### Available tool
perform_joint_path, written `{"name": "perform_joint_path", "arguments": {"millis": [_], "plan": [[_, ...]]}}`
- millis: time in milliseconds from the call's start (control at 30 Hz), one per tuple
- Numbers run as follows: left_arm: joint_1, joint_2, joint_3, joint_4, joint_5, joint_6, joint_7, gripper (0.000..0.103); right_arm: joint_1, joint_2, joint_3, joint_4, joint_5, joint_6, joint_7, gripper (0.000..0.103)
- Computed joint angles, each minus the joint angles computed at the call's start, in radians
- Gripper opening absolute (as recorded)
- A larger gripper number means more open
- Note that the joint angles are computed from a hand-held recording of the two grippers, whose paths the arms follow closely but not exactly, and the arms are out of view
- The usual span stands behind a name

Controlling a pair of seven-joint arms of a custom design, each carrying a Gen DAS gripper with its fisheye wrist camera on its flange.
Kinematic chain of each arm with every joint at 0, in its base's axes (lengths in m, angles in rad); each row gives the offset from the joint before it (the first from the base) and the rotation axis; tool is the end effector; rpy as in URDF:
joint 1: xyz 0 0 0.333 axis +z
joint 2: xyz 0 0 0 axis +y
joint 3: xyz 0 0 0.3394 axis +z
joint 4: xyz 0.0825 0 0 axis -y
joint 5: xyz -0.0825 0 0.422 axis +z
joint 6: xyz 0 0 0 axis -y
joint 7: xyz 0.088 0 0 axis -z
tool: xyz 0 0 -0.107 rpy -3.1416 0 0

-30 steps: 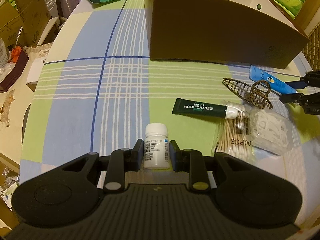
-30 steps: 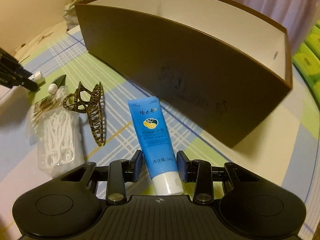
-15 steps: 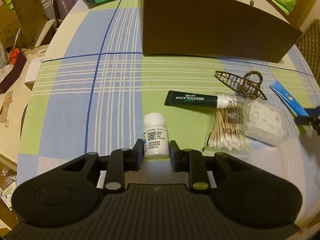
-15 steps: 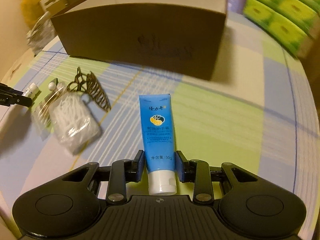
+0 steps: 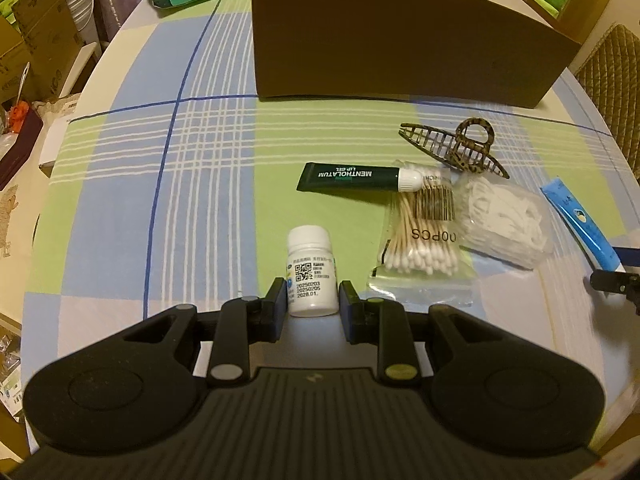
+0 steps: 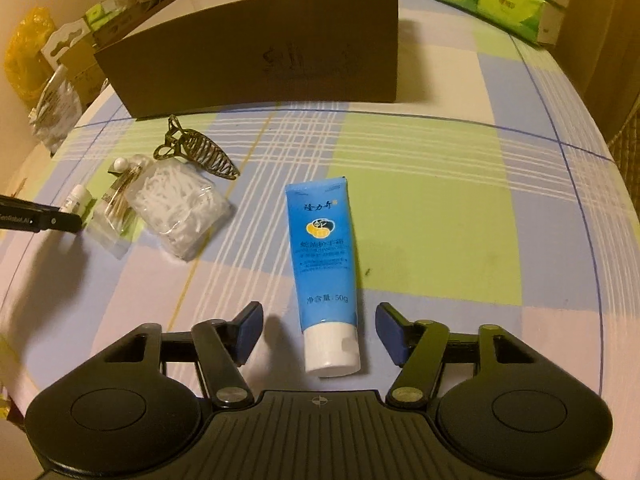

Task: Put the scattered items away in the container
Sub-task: 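Grasp the white pill bottle with the left tool while the right tool grasps the blue tube, then lift the pill bottle and blue tube and carry both over the box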

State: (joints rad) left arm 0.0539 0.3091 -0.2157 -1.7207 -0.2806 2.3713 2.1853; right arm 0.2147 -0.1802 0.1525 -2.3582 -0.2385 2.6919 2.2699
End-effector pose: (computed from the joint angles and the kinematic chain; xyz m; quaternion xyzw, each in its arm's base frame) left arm 0.7073 -0.1036 0.4520 -0.4606 0.8592 -0.2121 0.0672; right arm 0.5032 0.2041 0.4566 -0.6327 0.7274 -0.1500 0.2195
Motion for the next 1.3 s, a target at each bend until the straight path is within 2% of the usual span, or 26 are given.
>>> {"name": "perform_joint_path", "arguments": {"millis": [167,233,300,467,533,700,900,1300], "plan": [[0.000,-0.010,0.000,-0.016,-0.004,0.011,-0.002,0.023,-0.017,0.031,0.005,0.022,-0.076,0.009,0.043,0.059],[0.000,-0.011,0.000,-0.019,-0.005,0.016,0.000,0.023,-0.020,0.045,0.010,0.040,-0.128,-0.005,0.074,0.048],[0.001,-0.008,-0.001,-0.014,-0.008,0.015,0.004,0.023,-0.013,0.052,0.004,0.047,-0.154,-0.013,0.085,0.043],[0.000,-0.005,-0.004,-0.014,-0.009,0.022,0.019,0.023,-0.002,0.053,-0.006,0.045,-0.193,-0.011,0.110,0.039],[0.000,-0.005,-0.005,-0.016,-0.008,0.028,0.026,0.023,0.001,0.054,-0.008,0.046,-0.198,-0.009,0.112,0.034],[-0.009,-0.006,-0.002,-0.018,0.018,0.034,0.032,0.023,0.004,0.053,-0.011,0.043,-0.207,-0.003,0.134,0.032],[-0.010,-0.008,-0.001,-0.017,0.026,0.026,0.025,0.023,0.006,0.038,-0.019,0.022,-0.163,0.029,0.115,0.032],[-0.001,-0.034,0.005,-0.034,-0.012,-0.009,0.011,0.023,0.009,-0.001,-0.027,-0.034,0.110,0.113,0.027,0.030]]}}
